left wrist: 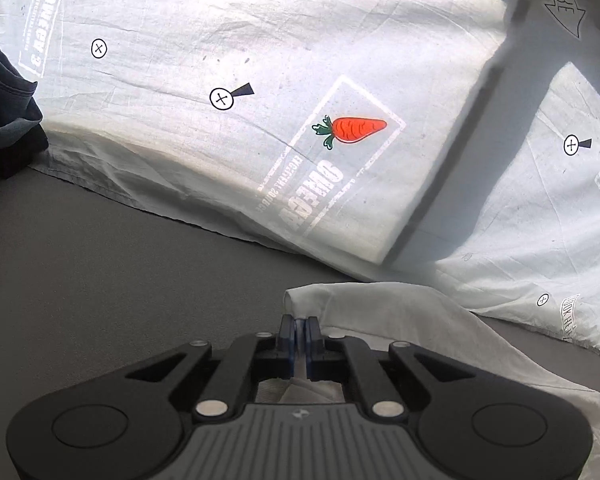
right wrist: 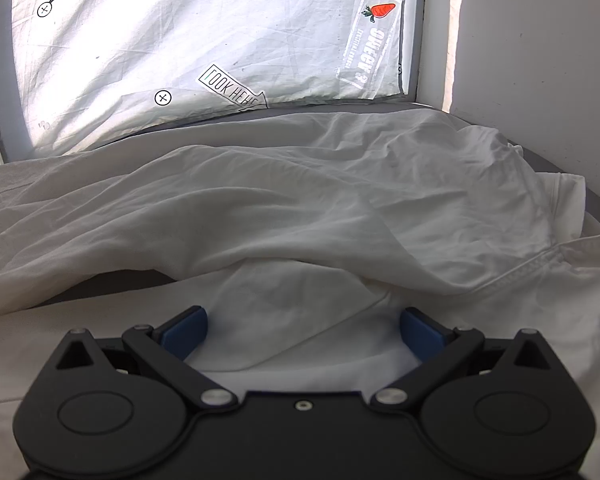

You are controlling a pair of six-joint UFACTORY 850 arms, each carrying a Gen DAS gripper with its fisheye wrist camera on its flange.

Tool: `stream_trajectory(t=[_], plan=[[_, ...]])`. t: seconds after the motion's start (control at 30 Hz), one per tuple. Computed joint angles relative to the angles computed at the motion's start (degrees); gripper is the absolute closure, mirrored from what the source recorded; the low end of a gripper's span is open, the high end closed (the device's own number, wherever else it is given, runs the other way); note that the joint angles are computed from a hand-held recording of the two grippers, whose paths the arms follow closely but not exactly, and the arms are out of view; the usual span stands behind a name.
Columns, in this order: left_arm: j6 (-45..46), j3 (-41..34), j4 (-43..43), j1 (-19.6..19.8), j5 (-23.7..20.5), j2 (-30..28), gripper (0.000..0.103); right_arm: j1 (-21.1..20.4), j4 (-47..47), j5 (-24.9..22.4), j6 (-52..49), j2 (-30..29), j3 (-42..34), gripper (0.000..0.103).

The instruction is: Fold clothes

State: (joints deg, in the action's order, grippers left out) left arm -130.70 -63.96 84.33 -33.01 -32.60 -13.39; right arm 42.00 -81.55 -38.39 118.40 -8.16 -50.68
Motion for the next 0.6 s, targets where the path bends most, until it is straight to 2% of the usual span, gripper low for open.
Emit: stream_trajectory(t=[0.1,0.2,0.3,0.37,0.43,0.5,0.57,0.6], plan=[[7.2,-2.0,1.1,-2.0,-10.0,1.2,0.100,0.3,2.2,-1.3,-2.3,-0.3,-0.9,0.000],[11.4,-2.3,0.9,-1.5,-11.1,1.2,0.100,1.1,4.1,-3.7,-4.1,-1.3,-2.2,0.000],[20.8,-4.1,-11.1,0.5,-10.0,-3.1,0.097,1.3,4.2,-4.3,-4.2,-1.6,-2.4,0.000],[26.4,-4.3,-20.6,1.0,-12.6,-5.5,0.094,1.1,4.3,-3.9,-4.2,-1.5,-2.3,0.000],[24.1,-1.3,-22.7,0.7,-12.1,-3.8,0.093,0.5,5.3,-2.9,-4.8,-1.3,-2.3,0.000],[14.8,3.9,-20.5,-1.1,-11.3,1.0,0.069,-0.5,9.2,-1.1,-7.0,-1.1,-3.1,0.000],[11.7,6.1,-20.9,-3.8,-12.8,3.9,0.056,-1.3,12.1,0.1,-9.2,-1.3,-4.1,0.000],[11.0,6.9,-21.4,-5.5,-13.7,5.0,0.056,-1.4,12.2,0.1,-9.5,-1.5,-4.3,0.000]])
